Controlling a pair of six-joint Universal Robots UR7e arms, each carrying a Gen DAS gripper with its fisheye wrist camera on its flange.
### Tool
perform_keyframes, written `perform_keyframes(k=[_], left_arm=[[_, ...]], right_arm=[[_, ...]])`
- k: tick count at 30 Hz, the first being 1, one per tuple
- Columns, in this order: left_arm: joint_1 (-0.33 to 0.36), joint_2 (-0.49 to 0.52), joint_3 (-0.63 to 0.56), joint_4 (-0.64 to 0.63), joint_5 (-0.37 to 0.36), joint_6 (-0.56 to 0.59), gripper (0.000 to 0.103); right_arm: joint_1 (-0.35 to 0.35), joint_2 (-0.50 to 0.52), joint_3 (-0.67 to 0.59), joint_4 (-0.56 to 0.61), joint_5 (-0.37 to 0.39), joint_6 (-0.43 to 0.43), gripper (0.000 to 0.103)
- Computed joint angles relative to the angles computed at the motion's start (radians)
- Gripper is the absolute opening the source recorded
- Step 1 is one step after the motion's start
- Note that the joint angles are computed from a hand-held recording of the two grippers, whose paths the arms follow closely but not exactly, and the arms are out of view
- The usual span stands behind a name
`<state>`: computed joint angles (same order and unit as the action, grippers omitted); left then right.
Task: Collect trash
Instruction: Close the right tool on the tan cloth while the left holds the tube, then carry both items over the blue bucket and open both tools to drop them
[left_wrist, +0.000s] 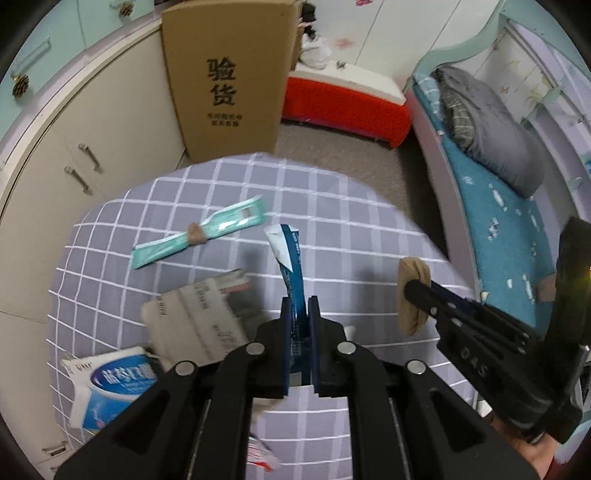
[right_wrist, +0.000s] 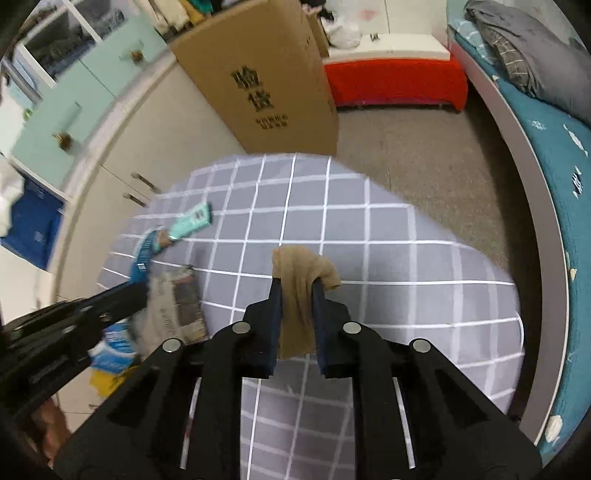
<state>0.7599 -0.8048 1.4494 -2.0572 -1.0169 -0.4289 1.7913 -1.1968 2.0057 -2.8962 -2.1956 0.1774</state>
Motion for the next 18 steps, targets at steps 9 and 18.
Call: perform_keyframes(k=[9,18], left_arm=[[-0.175,0.035,0.01,-0.071,-0.061,-0.025,0.008],[-0.365,0.158,-0.052,-0.129,-0.166,0.001,0.008]], right_arm=[[0.044,-0.355,0.176,0.021,-0.026,0.003,0.016],[0.059,-0.802,0.308,0.198,-0.14,0.051,0.016]])
